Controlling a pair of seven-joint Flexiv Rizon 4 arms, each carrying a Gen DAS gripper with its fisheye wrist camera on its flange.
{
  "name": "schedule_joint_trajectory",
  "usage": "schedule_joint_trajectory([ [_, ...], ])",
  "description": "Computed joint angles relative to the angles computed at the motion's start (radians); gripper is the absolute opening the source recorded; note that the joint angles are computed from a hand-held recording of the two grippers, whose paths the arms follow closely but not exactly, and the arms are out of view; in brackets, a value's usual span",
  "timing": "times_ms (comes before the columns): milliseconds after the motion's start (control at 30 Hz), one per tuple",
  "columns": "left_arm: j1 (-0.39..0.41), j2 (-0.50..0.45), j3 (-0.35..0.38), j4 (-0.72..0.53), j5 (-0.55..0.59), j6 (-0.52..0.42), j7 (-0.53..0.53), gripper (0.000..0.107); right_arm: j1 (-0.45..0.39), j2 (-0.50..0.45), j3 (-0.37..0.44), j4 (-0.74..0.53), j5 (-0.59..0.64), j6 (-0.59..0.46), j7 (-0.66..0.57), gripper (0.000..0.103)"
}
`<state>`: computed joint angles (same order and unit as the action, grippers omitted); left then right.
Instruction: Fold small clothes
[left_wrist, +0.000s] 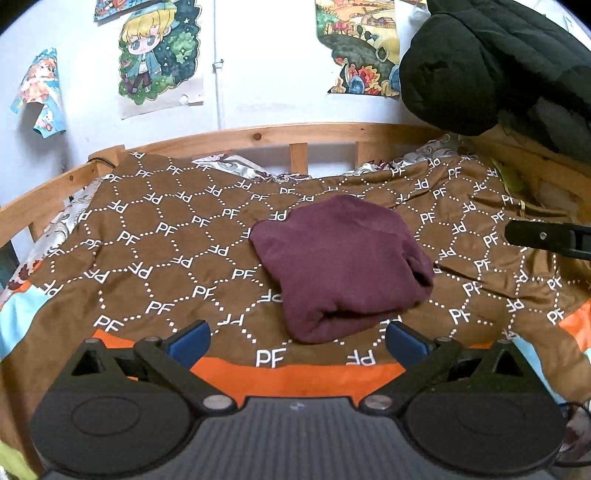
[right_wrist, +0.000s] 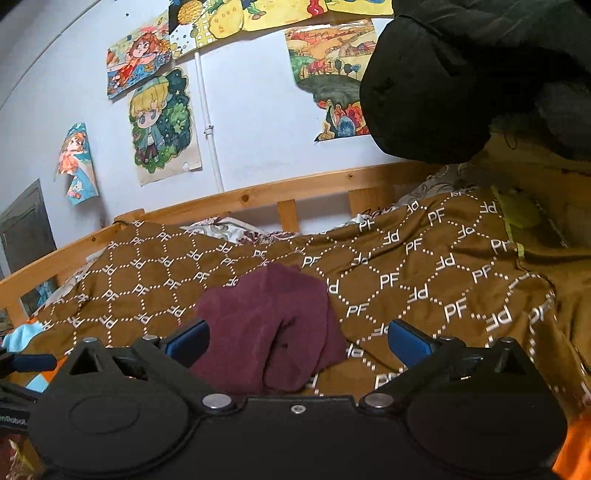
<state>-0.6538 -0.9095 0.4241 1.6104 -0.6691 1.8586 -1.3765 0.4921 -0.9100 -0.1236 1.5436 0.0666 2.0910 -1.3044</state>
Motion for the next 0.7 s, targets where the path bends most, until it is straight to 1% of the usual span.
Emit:
schedule_joint_trajectory([
  [33, -0.002, 0.001, 0.0, 0.006, 0.0, 0.003, -0.002, 0.103, 0.009, 0.005, -0.007, 0.014, 0.007, 0.006, -0.007, 0.102],
  [100, 0.015, 0.01, -0.023, 0.018, 0.012, 0.009, 0.0, 0.103, 0.029, 0.011, -0.021, 0.036, 0.024, 0.016, -0.025, 0.102],
  [267, 0.036, 0.016, -0.051, 0.027, 0.019, 0.008, -0.002, 0.103, 0.043, 0.007, -0.03, 0.045, 0.026, 0.012, -0.061, 0.102],
  [333, 0.034, 0.014, -0.047, 0.026, 0.016, -0.005, -0.006, 0.103, 0.044, 0.0, -0.032, 0.038, 0.024, 0.007, -0.071, 0.102],
  [467, 0.031, 0.007, -0.034, 0.018, 0.022, -0.018, -0.025, 0.103, 0.022, -0.006, -0.005, 0.027, 0.001, -0.005, -0.066, 0.102],
  [700, 0.042, 0.006, -0.032, 0.012, 0.062, -0.033, -0.055, 0.103, 0.013, -0.01, 0.004, 0.024, -0.018, -0.018, -0.056, 0.102],
])
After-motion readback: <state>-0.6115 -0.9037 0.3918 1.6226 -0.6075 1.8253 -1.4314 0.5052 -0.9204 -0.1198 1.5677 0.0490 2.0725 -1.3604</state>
